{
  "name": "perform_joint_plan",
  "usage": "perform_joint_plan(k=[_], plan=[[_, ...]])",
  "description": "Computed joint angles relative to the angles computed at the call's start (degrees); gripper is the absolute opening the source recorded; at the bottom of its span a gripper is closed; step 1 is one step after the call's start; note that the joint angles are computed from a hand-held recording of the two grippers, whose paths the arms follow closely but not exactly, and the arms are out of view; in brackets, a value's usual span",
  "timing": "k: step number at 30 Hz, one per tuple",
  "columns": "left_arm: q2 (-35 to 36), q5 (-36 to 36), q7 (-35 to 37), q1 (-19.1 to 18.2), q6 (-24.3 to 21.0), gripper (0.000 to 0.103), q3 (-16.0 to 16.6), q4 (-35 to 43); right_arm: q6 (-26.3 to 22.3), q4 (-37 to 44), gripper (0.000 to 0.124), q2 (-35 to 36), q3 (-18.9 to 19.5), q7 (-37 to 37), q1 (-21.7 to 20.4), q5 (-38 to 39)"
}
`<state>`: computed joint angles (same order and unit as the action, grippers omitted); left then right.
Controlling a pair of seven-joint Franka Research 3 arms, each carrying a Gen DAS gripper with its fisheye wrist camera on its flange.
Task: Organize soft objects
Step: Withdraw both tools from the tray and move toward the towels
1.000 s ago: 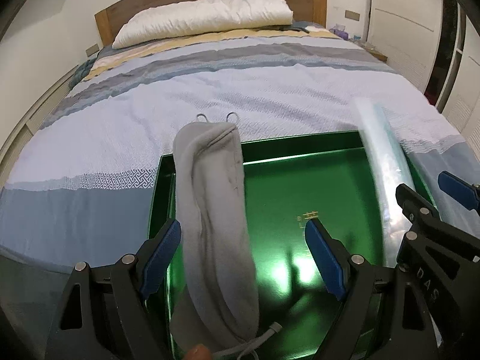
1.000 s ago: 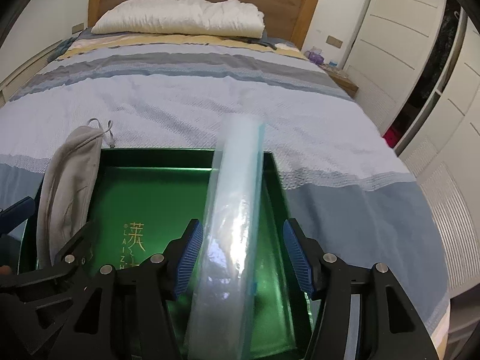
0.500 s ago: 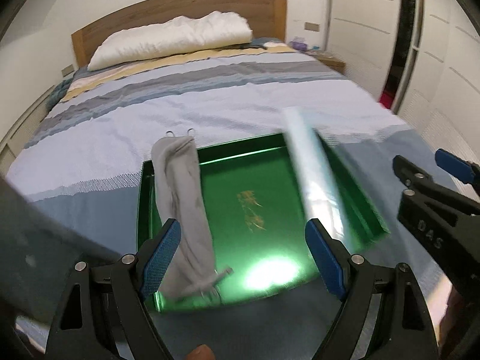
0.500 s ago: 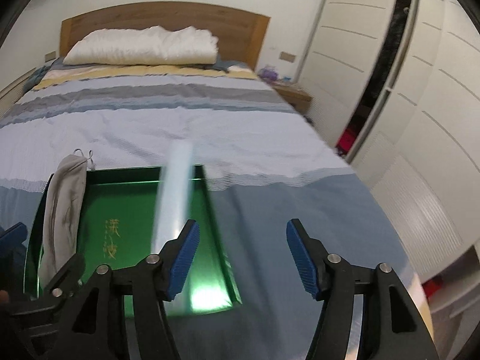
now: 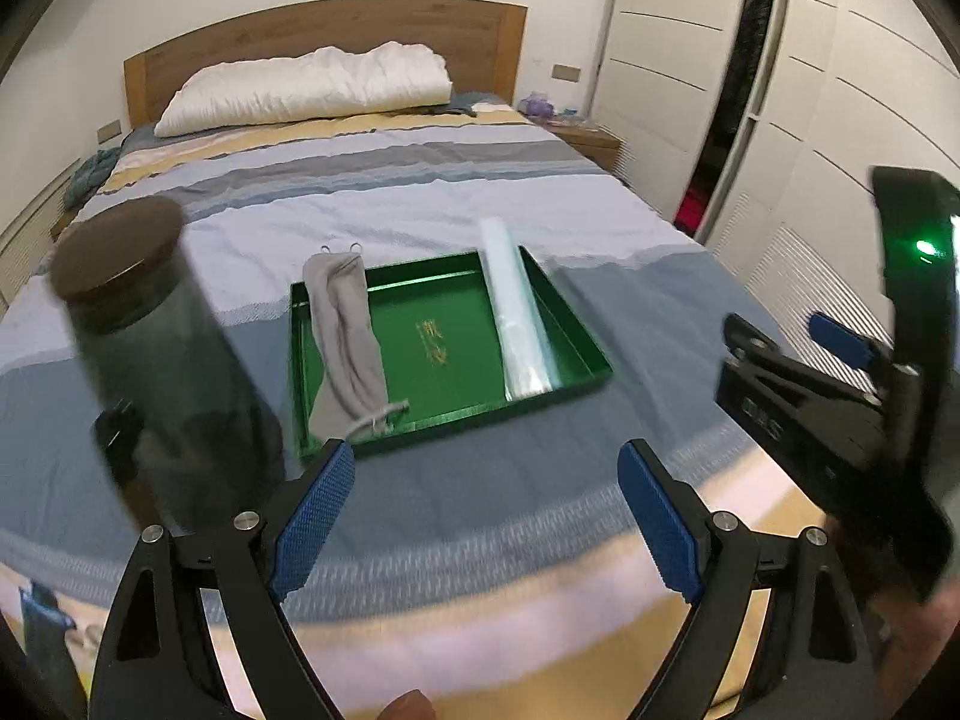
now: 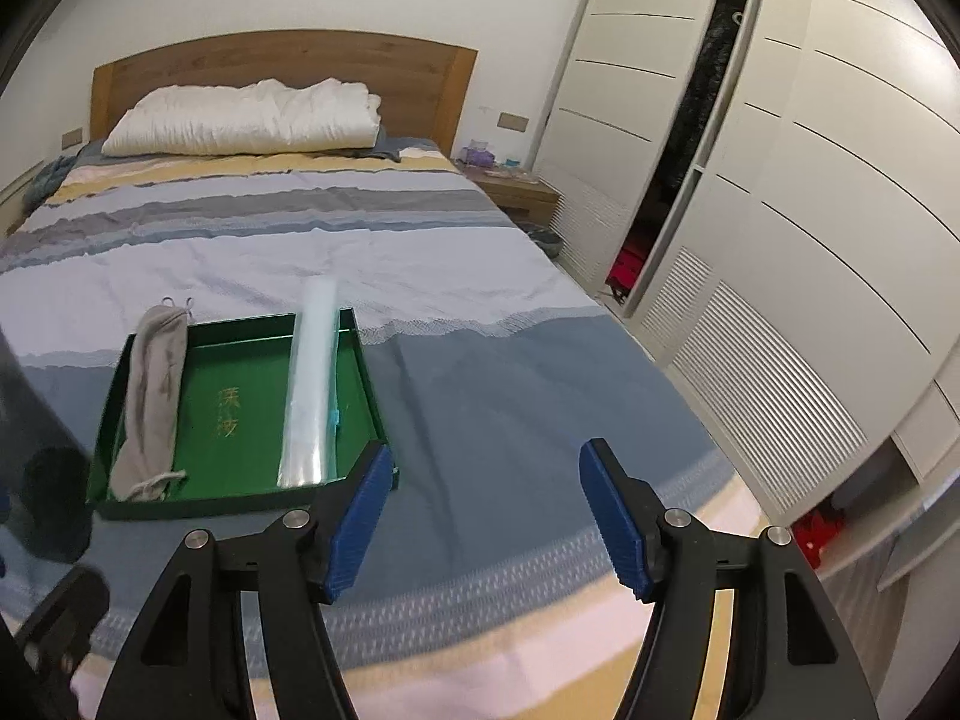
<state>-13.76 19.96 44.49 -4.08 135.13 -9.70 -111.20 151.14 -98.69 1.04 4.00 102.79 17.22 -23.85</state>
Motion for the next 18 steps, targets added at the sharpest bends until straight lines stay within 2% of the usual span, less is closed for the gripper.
perform_joint_plan(k=[3,8,12,18], plan=[[-5.70,-3.17,0.37,-1.16,0.43,0.086,0.47,-4.84,1.04,-5.65,0.066,-5.22,0.61,-0.05,-0.30,1.16],[-16.32,-8.40,5.10,-3.85,-0.91,0.086,2.12,-13.72,3.14,-17.49,0.068,-16.48,2.68,-4.86,-1.16,7.96],[-26.09,-10.80,9.94,-5.85,-4.52,0.087,3.80,-20.97,4.14,-26.77,0.075,-26.29,4.01,-8.68,-0.34,13.48],[-42.15,-8.55,14.61,-4.17,-11.66,0.087,4.69,-29.50,0.53,-35.87,0.075,-39.45,5.22,-14.54,4.24,23.65]])
